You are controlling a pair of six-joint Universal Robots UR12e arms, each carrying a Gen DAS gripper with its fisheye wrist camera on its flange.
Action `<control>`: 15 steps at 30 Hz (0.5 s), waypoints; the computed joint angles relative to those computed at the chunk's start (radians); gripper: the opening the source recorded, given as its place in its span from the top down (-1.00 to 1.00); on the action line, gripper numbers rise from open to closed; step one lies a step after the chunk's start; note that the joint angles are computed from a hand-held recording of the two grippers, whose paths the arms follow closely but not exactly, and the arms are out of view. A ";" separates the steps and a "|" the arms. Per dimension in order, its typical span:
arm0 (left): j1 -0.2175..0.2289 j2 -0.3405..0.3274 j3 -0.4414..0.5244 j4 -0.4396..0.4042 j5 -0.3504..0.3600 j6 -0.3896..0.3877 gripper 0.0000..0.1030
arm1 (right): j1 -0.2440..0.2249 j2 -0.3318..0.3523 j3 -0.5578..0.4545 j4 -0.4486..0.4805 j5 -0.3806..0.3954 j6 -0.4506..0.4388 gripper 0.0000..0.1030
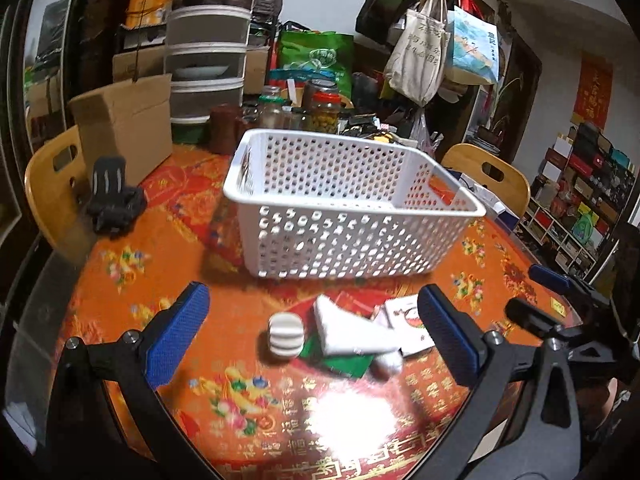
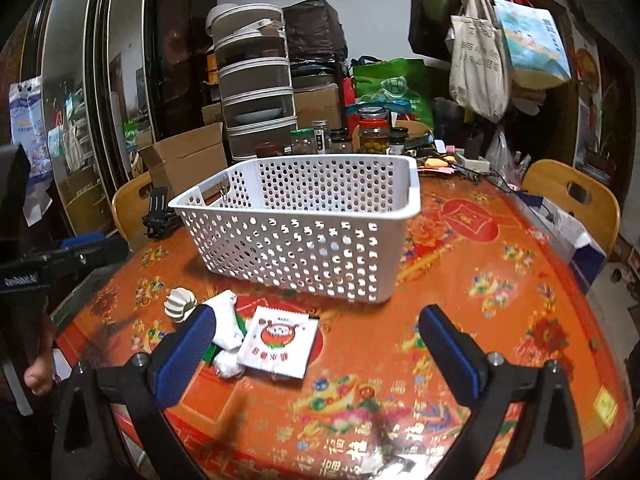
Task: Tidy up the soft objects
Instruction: 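Move the left gripper to the white ribbed cup while the right approaches the snack packet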
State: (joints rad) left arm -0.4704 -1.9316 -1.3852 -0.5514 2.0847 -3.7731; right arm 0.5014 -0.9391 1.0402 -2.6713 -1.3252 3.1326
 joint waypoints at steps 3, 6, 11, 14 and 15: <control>0.002 0.004 -0.035 0.019 0.003 -0.024 -0.99 | -0.006 -0.009 0.036 -0.038 0.020 0.024 -0.85; 0.012 -0.001 -0.046 0.004 0.005 -0.042 -0.91 | -0.006 0.000 0.038 -0.011 0.018 0.023 -0.61; 0.035 -0.016 -0.050 -0.027 -0.013 -0.062 -0.54 | -0.005 0.028 0.013 0.044 0.051 0.023 -0.24; 0.046 -0.029 -0.039 -0.050 -0.022 -0.055 -0.47 | -0.002 0.042 -0.002 0.067 0.072 0.006 -0.23; 0.050 -0.034 -0.038 -0.059 -0.033 -0.055 -0.36 | 0.000 0.047 -0.010 0.077 0.076 0.001 -0.22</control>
State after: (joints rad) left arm -0.4202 -1.9656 -1.4233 -0.6101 2.0519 -3.8280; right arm 0.5012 -0.8917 1.0300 -2.5945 -1.2489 3.1340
